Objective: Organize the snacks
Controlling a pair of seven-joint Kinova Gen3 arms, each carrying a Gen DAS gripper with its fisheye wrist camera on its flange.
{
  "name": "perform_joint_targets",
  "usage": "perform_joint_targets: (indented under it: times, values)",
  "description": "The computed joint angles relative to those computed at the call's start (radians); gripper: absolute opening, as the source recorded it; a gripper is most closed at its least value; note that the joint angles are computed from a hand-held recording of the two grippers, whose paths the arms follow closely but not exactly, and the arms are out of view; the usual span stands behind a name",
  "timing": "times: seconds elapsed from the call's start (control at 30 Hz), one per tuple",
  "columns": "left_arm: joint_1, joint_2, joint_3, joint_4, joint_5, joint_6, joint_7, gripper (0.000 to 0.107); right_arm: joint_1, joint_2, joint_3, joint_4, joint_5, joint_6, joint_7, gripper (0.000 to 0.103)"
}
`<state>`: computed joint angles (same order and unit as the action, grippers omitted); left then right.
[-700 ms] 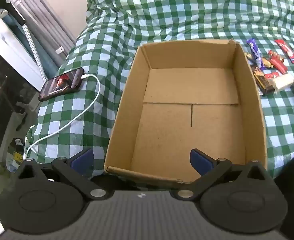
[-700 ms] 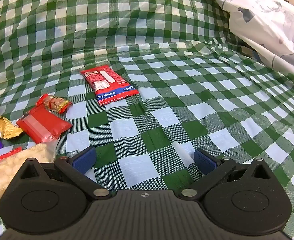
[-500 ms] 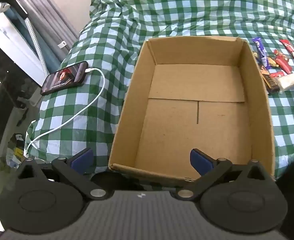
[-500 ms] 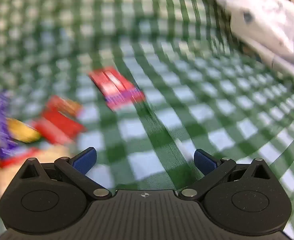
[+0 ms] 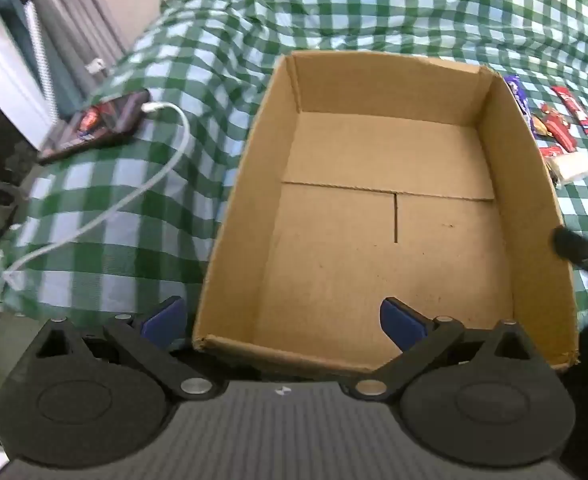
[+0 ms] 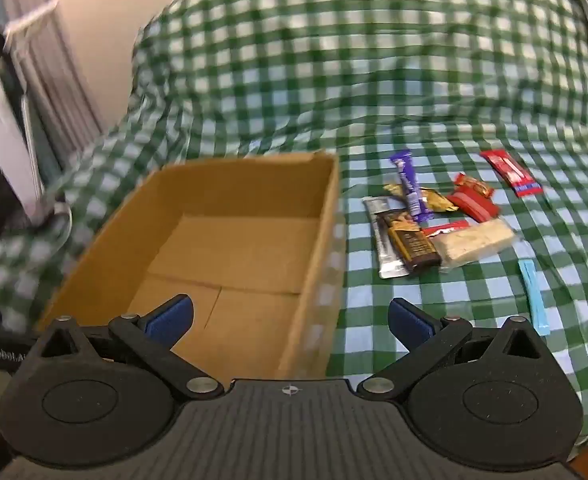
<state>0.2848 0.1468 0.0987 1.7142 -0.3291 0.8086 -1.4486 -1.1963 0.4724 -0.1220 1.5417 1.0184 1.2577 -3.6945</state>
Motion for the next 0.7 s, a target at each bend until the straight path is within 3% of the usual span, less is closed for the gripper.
perform_joint_targets:
  times: [0.07,0.13,0.27,0.4,0.5,0.6,0.7]
  values:
    - [0.005,0.042,-0.015,-0.026,0.012,0.022,-0.005,0.103,0.057,0.06,-0.032,-0.079,-0.054,0.033,0.081,0.103]
    - [-0.014,0.072,-0.009,-0.04,0.03,0.019,-0.015,0.103,0.101,0.088,-0.024,-0.115,-0.133,0.004,0.149,0.103]
    - [0.004,0.099,-0.028,-0.037,-0.012,-0.006,0.007,0.103,0.115,0.064,0.045,-0.068,-0.212,-0.114,0.193,0.103]
    - [-0.024,0.141,-0.036,-0.077,0.037,0.052,-0.025,0.103,0.19,0.062,0.02,-0.078,-0.219,-0.216,0.318,0.103]
    - [-0.032,0.126,-0.049,-0.047,0.046,0.014,-0.011,0.103,0.21,0.094,0.022,-0.127,-0.233,-0.217,0.424,0.103]
    - [-0.039,0.131,-0.055,-0.059,0.051,0.015,0.002,0.103,0.177,0.08,0.1,-0.1,-0.255,-0.293,0.419,0.103]
    - [-0.018,0.139,-0.069,-0.065,0.005,0.015,0.044,0.103,0.199,0.071,0.103,-0.076,-0.246,-0.361,0.419,0.103]
